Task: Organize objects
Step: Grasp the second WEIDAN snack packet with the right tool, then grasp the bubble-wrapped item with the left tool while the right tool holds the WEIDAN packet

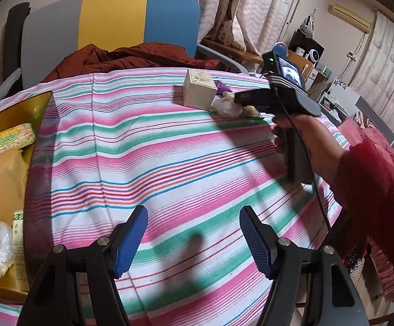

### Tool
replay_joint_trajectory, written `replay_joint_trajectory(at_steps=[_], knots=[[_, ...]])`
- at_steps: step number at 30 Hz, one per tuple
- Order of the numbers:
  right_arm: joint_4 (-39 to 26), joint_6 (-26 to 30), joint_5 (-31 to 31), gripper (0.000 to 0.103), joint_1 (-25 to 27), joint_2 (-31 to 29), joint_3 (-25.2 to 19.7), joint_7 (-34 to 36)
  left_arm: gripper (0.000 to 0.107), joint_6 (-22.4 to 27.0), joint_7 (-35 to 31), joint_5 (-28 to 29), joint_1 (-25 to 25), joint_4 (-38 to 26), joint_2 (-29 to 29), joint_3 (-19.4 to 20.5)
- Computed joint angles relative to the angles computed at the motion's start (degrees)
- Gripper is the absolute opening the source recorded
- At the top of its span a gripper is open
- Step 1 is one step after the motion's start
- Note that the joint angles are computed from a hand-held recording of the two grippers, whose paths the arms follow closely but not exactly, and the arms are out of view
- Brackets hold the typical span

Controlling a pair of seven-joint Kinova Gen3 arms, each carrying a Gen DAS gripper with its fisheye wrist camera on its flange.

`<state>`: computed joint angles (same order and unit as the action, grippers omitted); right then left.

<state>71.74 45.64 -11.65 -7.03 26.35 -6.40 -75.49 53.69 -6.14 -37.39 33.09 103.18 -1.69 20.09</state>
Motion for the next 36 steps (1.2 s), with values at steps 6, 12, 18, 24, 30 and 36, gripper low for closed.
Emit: replay_joint_trajectory(at_steps=[6,12,18,24,30,36], knots=[[3.8,-1.8,0.7,0.050,1.8,-2.5,1.2,0.4,0.071,-2.7,-2.6,0.3,-1.1,-1.6,2.0,-1.7],[9.5,-6.2,-0.9,0.050,5.3,-5.6,2.1,-0.8,0.071,-7.7,-7.8,1.8,-2.5,-6.5,7.1,-5.3],[12.6,-10.4,0.1,0.050,4.6,-6.7,2.6,-1.9,0.071,-9.9,-13.4,4.5,-2.0,-14.6,14.8,-10.3],[13.9,-12.9,0.6,0.050,4.9,-6.7,1.9,-2.4,0.071,-9.0,-18.7,7.9,-1.2,-23.5,22.0,-14.5],[15.0,-14.6,0.5,0.050,4.8,-7.0,1.8,-2.5,0.071,-6.7,-22.7,10.3,-0.3,-29.3,26.7,-18.0],[15.5,-15.6,0.2,0.050,5.3,-7.0,1.3,-2.6,0.039,-10.4,-22.2,11.0,0.5,-26.5,26.2,-20.5]])
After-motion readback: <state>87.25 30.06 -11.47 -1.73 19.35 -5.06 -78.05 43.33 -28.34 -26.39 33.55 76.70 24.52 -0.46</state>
